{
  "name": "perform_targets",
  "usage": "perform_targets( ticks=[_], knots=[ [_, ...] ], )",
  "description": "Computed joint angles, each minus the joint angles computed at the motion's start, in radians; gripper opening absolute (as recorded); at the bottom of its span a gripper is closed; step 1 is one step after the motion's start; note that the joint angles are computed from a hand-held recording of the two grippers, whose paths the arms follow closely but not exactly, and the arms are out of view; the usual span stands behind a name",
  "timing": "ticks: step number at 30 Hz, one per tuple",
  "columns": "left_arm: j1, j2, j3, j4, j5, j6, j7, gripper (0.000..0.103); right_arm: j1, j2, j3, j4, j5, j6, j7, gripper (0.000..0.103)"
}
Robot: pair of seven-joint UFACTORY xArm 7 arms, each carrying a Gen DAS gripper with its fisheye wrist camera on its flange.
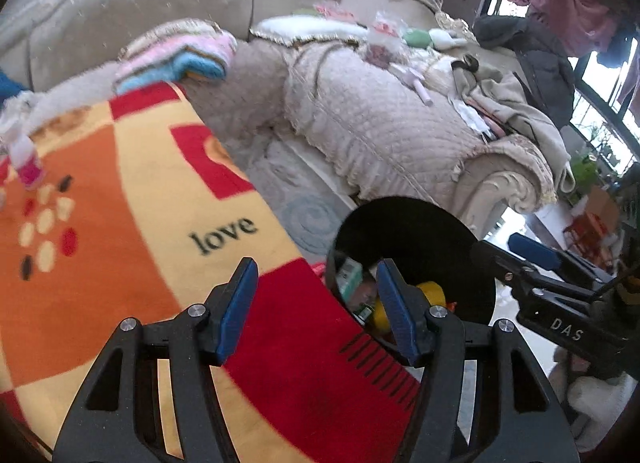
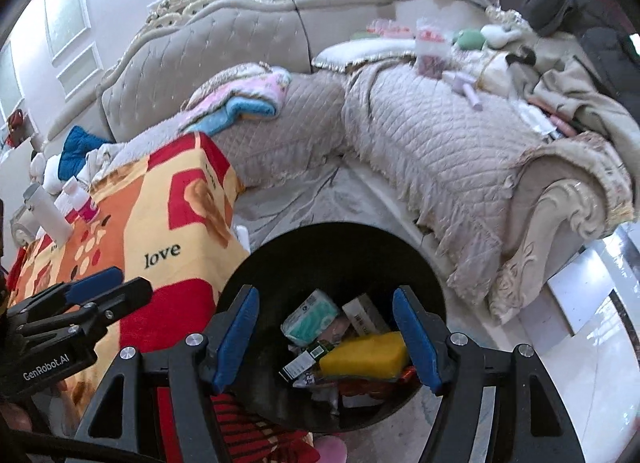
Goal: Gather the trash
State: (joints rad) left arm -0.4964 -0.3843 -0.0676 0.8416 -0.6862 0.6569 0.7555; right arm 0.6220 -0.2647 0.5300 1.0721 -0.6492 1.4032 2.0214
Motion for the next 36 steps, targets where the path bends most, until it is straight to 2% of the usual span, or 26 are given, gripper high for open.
perform_targets(
  ticks=[5, 9, 13, 19, 24, 36],
  knots=[
    [-0.008, -0.104, -0.001, -0.075, 0.029, -0.098, 0.001, 0.060, 0.024, 0.062, 0.045, 0.101, -0.064, 0.137, 0.030, 0.070],
    [-0.039, -0.151, 0.043, -0.094, 0.018, -0.098, 0.005, 0.060, 0.078, 0.133, 0.058, 0.199, -0.128, 0.269, 0.042, 0.079],
    [-0.054, -0.195, 0.063, -0.122, 0.019, -0.122, 0.015, 0.060, 0.145, 0.213, 0.058, 0.305, -0.196, 0.401, 0.038, 0.079],
    [-0.079, -0.238, 0.101, -0.138, 0.013, -0.120, 0.030, 0.061, 0.236, 0.269, 0.012, 0.377, -0.250, 0.466, 0.038, 0.080],
    [-0.082, -0.252, 0.113, -0.141, 0.009, -0.126, 0.029, 0.060, 0.300, 0.293, -0.041, 0.410, -0.262, 0.484, 0.032, 0.082],
    [-0.081, -0.258, 0.122, -0.144, 0.012, -0.117, 0.023, 0.060, 0.347, 0.313, -0.086, 0.435, -0.267, 0.479, 0.025, 0.083]
  ],
)
